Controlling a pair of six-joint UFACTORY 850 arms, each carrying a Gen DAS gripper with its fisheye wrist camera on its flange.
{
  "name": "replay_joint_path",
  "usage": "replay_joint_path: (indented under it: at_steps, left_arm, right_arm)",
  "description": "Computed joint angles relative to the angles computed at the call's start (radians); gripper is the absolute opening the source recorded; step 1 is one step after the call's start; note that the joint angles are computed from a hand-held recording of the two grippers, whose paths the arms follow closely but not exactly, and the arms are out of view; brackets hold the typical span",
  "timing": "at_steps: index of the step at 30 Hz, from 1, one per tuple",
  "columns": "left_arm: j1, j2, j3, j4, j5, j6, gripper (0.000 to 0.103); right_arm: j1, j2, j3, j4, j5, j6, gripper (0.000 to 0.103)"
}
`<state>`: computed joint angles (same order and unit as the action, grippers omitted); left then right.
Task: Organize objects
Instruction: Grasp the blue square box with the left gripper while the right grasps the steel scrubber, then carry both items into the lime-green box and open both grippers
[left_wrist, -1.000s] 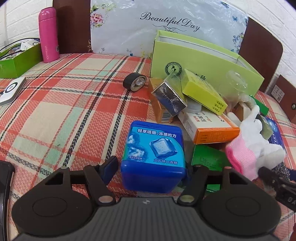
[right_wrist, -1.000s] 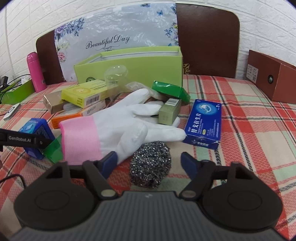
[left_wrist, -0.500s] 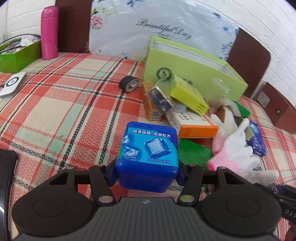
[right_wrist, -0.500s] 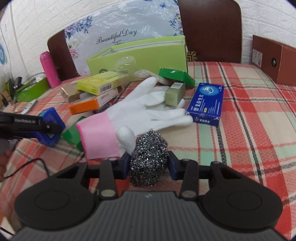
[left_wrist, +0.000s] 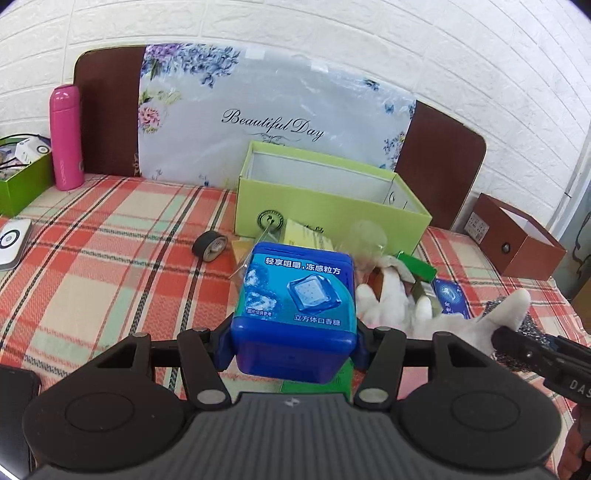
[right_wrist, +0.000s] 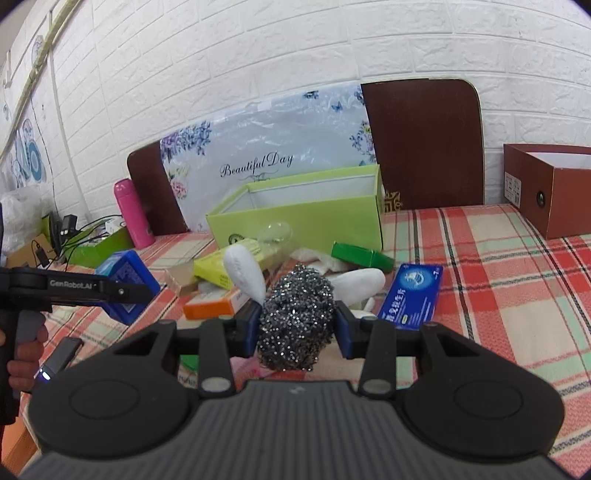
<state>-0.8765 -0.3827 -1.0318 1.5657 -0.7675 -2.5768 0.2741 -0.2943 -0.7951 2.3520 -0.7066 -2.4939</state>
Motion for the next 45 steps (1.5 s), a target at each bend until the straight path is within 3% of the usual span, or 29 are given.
replay_joint_path:
  at_steps: [5,16,29,37,45]
  left_arm:
    - [0.008,-0.005,-0.007,0.016,0.017,-0.012,0.060]
    - [0.027,-0.014,-0.012,0.013,0.054,-0.004,0.060]
    - [0.052,-0.007,-0.076,0.095,0.015,0.079,0.060]
    - [0.129,-0.048,-0.169,0.144,0.048,0.115,0.060]
    - [0.220,-0.115,-0.295,0.136,0.097,0.188,0.060]
  right_arm:
    - [0.007,-0.013,-0.025,0.001,-0.009,0.015,0.040]
    - [0.016,-0.058,-0.062,-0.004,0.052,0.062,0.040]
    - [0.019,-0.042,-0.148,0.061,-0.035,-0.031,0.040]
    - [0.040,-0.111,-0.286,0.116,-0.050,-0.046,0.040]
    - [0.078,-0.243,-0.480,0.196,0.003,-0.035,0.040]
